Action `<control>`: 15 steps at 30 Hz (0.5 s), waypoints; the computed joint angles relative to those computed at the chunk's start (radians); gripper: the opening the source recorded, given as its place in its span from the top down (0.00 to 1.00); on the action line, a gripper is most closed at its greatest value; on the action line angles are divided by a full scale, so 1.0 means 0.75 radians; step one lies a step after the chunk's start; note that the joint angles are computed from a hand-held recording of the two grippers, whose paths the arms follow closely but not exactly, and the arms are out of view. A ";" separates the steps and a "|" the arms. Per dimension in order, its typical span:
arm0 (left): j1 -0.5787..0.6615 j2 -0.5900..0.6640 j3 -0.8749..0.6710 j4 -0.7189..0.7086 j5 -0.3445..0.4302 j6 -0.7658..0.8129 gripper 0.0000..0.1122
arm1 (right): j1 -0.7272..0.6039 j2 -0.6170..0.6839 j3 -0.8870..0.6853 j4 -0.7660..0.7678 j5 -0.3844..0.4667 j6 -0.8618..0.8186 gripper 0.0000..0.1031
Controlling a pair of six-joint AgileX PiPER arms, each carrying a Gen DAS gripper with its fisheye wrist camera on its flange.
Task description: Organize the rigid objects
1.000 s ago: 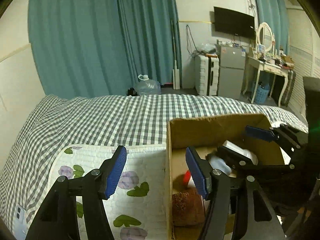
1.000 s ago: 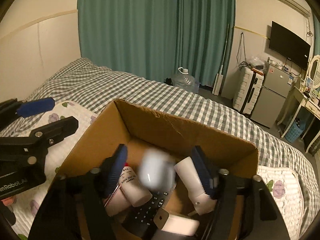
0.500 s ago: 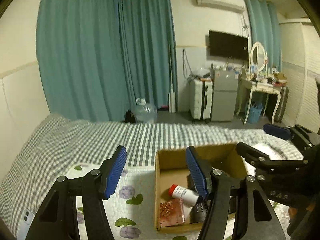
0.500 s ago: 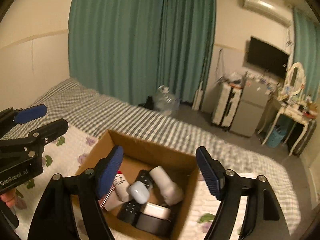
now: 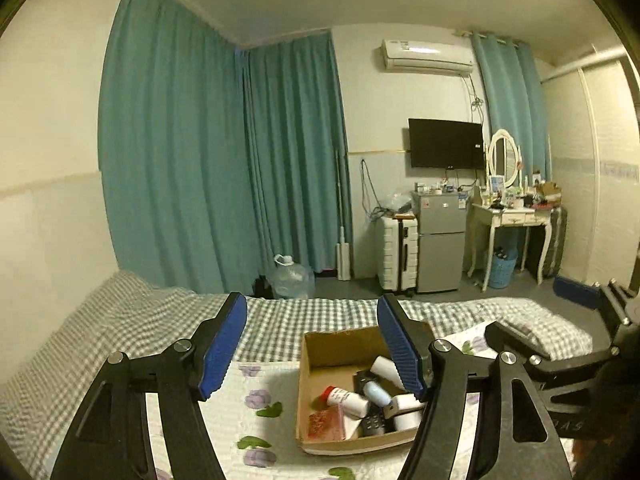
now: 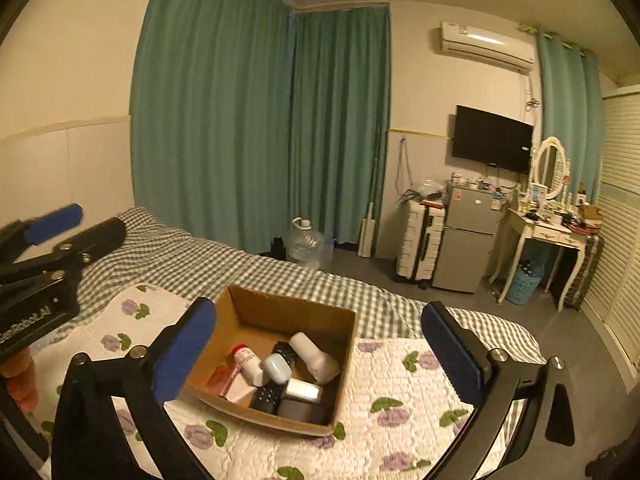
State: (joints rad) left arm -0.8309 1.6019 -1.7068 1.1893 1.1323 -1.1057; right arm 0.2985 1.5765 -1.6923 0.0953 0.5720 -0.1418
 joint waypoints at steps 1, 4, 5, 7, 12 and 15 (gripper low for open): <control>-0.013 -0.007 0.029 0.014 0.006 -0.027 0.37 | -0.006 -0.014 0.026 -0.001 -0.012 0.002 0.00; -0.028 -0.032 0.123 0.016 0.000 -0.130 0.37 | -0.026 -0.060 0.129 0.014 -0.050 0.016 0.00; -0.032 -0.041 0.161 0.020 -0.004 -0.168 0.37 | -0.032 -0.083 0.181 0.014 -0.081 0.022 0.00; -0.050 -0.048 0.231 0.044 0.015 -0.241 0.37 | -0.043 -0.128 0.303 0.031 -0.182 0.001 0.00; -0.054 -0.050 0.343 0.054 0.019 -0.357 0.37 | -0.073 -0.155 0.463 0.084 -0.256 -0.019 0.00; -0.062 -0.043 0.349 0.046 0.021 -0.363 0.37 | -0.073 -0.168 0.514 0.073 -0.274 -0.022 0.00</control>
